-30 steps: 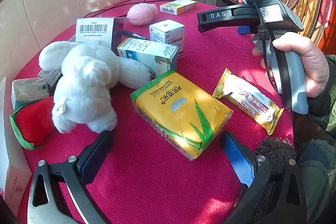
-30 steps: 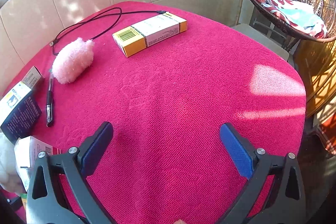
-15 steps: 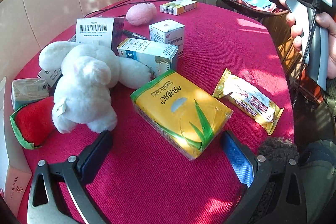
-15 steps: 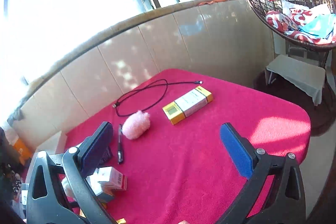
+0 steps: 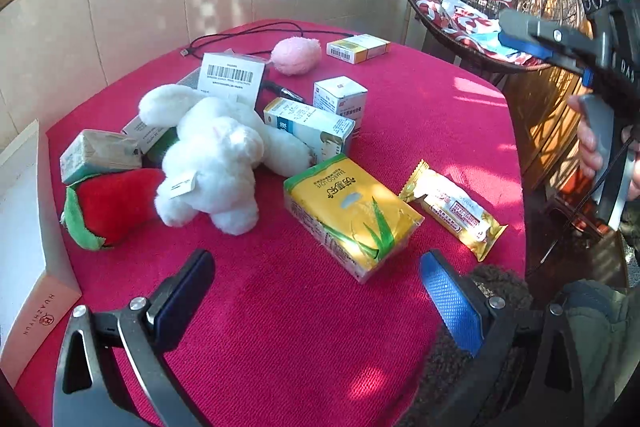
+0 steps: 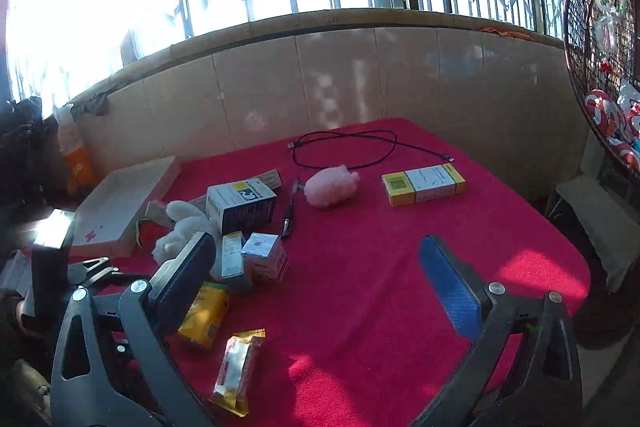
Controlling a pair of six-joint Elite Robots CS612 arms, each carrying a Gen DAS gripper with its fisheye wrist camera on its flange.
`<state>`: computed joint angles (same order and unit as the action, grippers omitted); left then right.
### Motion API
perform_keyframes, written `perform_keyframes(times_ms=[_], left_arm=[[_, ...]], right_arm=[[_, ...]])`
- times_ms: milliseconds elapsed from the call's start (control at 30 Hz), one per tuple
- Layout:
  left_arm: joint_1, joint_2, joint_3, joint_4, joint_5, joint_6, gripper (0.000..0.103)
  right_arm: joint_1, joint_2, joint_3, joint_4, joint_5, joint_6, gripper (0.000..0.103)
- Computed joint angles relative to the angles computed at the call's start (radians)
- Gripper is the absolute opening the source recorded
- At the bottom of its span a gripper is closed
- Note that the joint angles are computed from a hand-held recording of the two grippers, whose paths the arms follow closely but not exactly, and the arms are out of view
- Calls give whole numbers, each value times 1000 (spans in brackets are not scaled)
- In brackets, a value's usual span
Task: Organize objects
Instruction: 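Grasp the snack bar with the right gripper while the left grasps the yellow tissue pack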
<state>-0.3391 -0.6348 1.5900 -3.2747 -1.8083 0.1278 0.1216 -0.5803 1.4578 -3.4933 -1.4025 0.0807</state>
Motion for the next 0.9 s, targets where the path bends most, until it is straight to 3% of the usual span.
perform_keyframes(times_ms=[67,167,367,567,667,800,900], left_arm=[[3,-5,2,-26,-7,-40,103],[7,-19,6,12,-20,-67,103],[-19,-34,-36,229,31,-90,103],[-16,-27,-34,198,45,-175,103],[-15,-28,-35,212,56,-205,102],[-23,-27,-51,247,31,-185,102],[-36,-20,-71,278,25,-161,102]], right_arm=[[5,-2,6,93,37,-57,103],[25,4,-3,204,28,-141,103],[43,15,-34,340,41,-178,100],[50,34,-74,497,76,-194,69],[61,41,-78,477,37,-226,67],[66,41,-73,453,-19,-272,20],[46,30,-56,451,12,-236,19]])
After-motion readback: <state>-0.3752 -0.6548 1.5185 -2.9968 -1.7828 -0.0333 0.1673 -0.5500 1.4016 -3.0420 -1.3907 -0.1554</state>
